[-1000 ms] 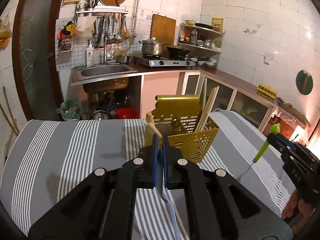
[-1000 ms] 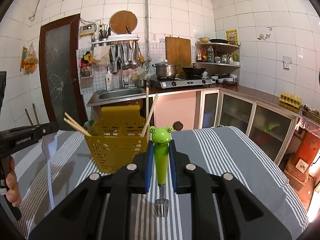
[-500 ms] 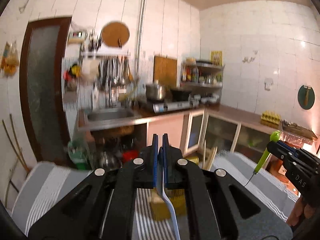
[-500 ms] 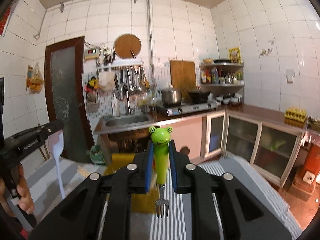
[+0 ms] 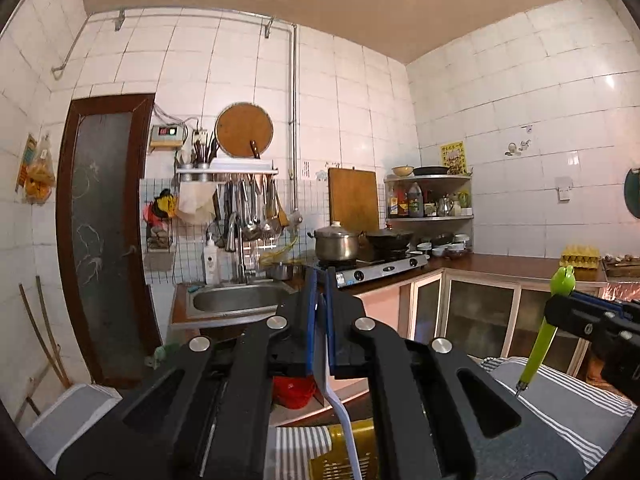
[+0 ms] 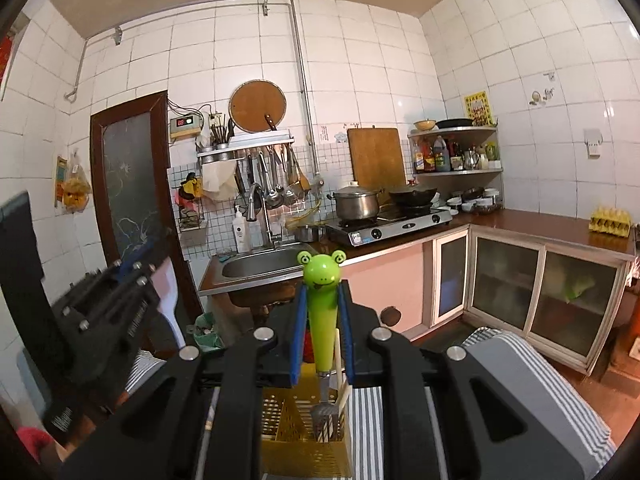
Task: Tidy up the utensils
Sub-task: 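Lower the spoon and the frog fork into the yellow holder, then open both tools and withdraw them from the holder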
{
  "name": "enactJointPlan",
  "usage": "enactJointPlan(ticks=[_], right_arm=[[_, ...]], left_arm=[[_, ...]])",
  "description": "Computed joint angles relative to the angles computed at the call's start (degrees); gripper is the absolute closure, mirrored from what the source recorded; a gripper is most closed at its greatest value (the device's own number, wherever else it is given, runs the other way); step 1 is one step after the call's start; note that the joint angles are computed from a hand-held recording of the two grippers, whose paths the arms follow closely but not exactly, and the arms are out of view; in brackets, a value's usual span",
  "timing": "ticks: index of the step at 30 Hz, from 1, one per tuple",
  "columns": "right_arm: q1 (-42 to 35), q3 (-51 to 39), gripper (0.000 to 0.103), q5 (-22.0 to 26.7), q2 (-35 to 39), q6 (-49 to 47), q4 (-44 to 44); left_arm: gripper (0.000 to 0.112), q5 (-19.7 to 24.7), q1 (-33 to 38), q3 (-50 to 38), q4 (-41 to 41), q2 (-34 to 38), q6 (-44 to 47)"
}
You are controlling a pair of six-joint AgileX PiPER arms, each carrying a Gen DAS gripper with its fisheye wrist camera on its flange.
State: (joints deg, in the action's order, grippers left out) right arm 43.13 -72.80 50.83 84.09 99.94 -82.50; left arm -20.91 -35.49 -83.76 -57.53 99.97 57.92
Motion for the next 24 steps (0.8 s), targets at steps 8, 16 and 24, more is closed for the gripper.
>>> enactJointPlan(ticks=[8,16,24], right_arm=[[-3.3,1.7,0.087,-4.0,1.4,5.0,-2.4],[-4.0,1.4,0.088,-5.4,3.1,4.4,-2.9],[-6.5,-0.2,0.087,-8.7,5.8,-3.3,5.3]], left_arm=[[0.109,-2.6,0.1,-2.8,-2.5,4.3,-0.8],[0.109,-4.9,-1.1,-2.7,-1.5,6.1,-1.4],[0.109,-1.1,0.0,-3.8,-10.4,7.7,8.1]])
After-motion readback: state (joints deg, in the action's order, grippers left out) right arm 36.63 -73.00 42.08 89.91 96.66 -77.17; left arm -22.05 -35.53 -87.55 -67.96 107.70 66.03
